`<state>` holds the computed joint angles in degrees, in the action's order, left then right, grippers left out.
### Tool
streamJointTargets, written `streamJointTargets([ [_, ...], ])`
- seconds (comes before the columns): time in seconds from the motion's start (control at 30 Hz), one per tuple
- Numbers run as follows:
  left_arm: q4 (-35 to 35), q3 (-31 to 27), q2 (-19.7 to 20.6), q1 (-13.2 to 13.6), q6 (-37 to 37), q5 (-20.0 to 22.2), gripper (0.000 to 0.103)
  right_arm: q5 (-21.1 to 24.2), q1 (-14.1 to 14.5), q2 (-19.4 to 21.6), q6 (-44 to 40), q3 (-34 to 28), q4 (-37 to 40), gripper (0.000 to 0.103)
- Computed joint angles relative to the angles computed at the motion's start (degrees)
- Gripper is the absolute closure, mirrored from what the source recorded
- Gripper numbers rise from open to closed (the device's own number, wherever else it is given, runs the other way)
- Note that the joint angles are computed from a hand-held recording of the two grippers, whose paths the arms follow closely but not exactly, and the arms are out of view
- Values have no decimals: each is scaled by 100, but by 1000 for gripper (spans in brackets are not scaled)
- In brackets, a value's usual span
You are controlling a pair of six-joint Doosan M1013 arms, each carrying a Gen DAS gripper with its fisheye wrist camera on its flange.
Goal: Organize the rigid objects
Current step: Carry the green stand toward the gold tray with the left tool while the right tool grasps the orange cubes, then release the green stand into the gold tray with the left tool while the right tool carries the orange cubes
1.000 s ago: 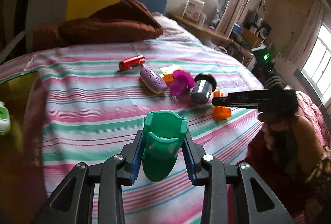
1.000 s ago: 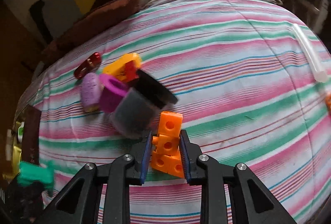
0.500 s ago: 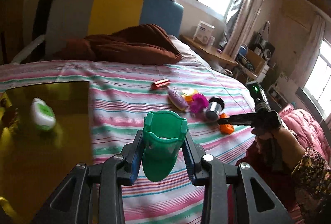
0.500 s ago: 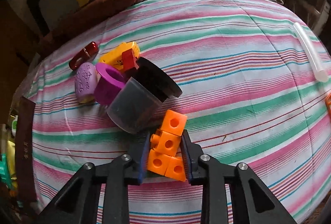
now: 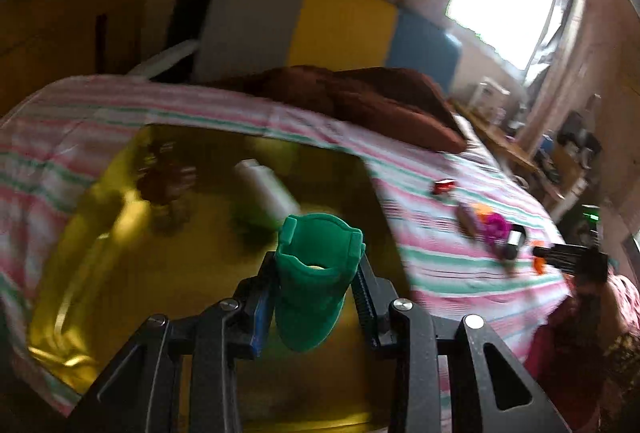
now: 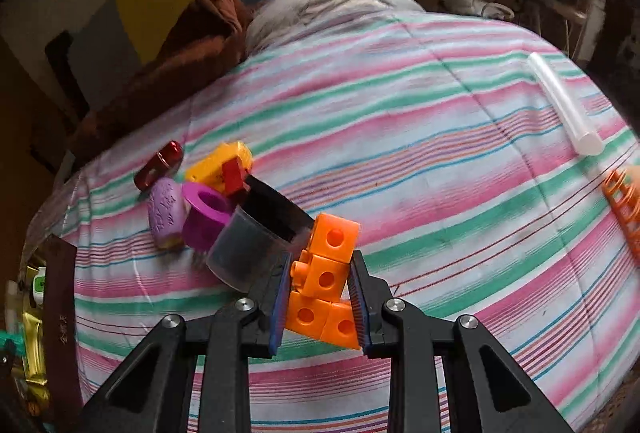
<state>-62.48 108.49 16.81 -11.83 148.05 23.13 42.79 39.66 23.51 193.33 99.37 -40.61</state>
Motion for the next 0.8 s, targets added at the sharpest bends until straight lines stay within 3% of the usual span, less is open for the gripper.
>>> streamJointTargets([
  [0.17, 1046, -232, 252, 232, -1173, -15, 67, 105, 90, 69, -359, -177, 129, 75],
  [0.4, 2116, -516, 540, 357, -2354, 16, 67, -475, 326, 154, -277, -355, 74, 75],
  [0.67, 3543, -834, 771, 348, -3743, -77, 67, -933, 596, 440, -817, -885, 236, 75],
  [0.8, 3524, -839, 763, 407, -3838, -13, 67, -1072, 699, 603, -1281, -1212, 444, 75],
])
